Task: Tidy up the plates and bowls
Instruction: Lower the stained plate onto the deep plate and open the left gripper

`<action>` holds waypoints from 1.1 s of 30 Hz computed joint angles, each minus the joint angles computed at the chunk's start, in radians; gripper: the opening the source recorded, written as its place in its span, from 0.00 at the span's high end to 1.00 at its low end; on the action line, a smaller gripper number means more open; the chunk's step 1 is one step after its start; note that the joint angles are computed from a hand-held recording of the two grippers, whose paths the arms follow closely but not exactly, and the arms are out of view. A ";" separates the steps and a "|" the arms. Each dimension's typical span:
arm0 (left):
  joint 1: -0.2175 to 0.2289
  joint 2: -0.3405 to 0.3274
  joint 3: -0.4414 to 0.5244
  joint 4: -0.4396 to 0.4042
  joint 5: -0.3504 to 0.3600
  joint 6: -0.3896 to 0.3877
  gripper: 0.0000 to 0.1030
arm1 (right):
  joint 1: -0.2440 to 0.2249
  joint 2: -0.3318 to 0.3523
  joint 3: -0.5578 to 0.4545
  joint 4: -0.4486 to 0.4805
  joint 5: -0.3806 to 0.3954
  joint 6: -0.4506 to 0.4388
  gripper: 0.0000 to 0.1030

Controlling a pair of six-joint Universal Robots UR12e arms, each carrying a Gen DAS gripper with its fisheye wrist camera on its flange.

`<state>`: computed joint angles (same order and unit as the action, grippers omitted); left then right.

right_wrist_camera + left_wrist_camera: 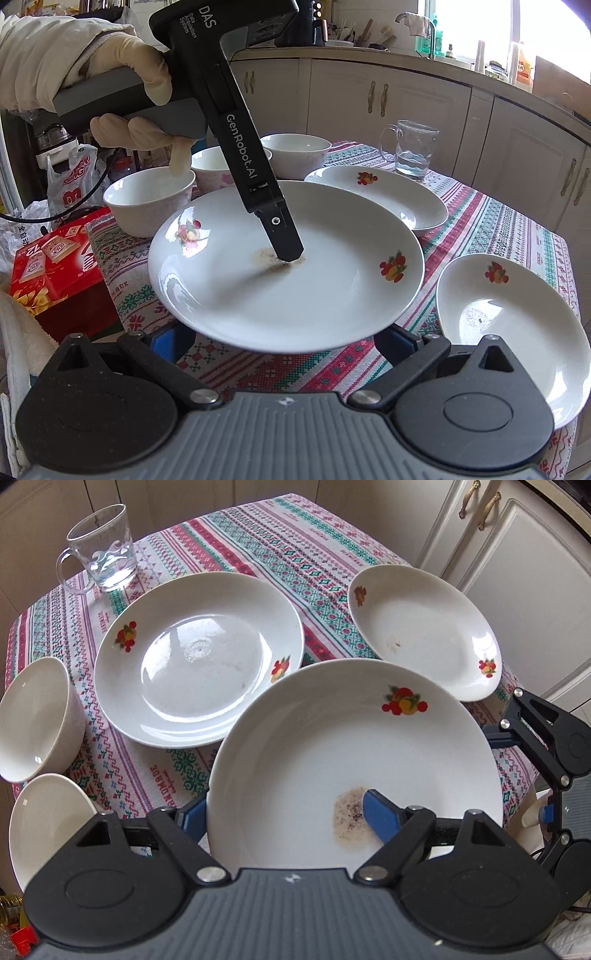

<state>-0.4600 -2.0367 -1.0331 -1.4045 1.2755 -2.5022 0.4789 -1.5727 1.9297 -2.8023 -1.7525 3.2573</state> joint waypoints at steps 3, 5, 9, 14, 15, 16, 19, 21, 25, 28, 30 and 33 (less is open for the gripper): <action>-0.007 -0.006 0.013 0.000 -0.004 0.001 0.18 | -0.005 -0.011 0.006 -0.001 -0.004 -0.002 0.00; -0.012 -0.012 0.025 -0.002 -0.004 0.002 0.18 | -0.007 -0.018 0.011 -0.002 -0.011 -0.002 0.00; -0.024 -0.027 0.051 -0.007 -0.010 0.006 0.18 | -0.015 -0.032 0.019 -0.003 -0.021 0.001 0.00; -0.041 -0.049 0.088 -0.015 -0.013 0.017 0.18 | -0.028 -0.053 0.035 -0.005 -0.031 0.010 0.00; -0.044 -0.054 0.096 -0.018 -0.015 0.017 0.18 | -0.030 -0.056 0.038 -0.006 -0.035 0.011 0.00; -0.048 -0.059 0.104 -0.021 -0.016 0.017 0.18 | -0.033 -0.061 0.042 -0.005 -0.038 0.012 0.00; -0.059 -0.074 0.128 -0.031 -0.020 0.021 0.18 | -0.040 -0.073 0.052 -0.003 -0.046 0.018 0.00; -0.066 -0.086 0.146 -0.038 -0.023 0.026 0.18 | -0.045 -0.080 0.058 -0.001 -0.053 0.021 0.00; -0.081 -0.111 0.182 -0.052 -0.026 0.033 0.18 | -0.055 -0.094 0.072 0.002 -0.065 0.029 0.00; -0.091 -0.126 0.204 -0.061 -0.029 0.040 0.18 | -0.063 -0.106 0.085 0.004 -0.075 0.039 0.00; -0.099 -0.139 0.223 -0.069 -0.030 0.045 0.18 | -0.067 -0.113 0.092 0.005 -0.082 0.045 0.00; -0.110 -0.157 0.247 -0.077 -0.030 0.052 0.18 | -0.078 -0.126 0.106 0.006 -0.087 0.053 0.00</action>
<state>-0.5695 -2.1933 -0.7860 -1.4811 1.2455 -2.4503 0.4011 -1.6992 2.0355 -2.7967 -1.8398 3.3105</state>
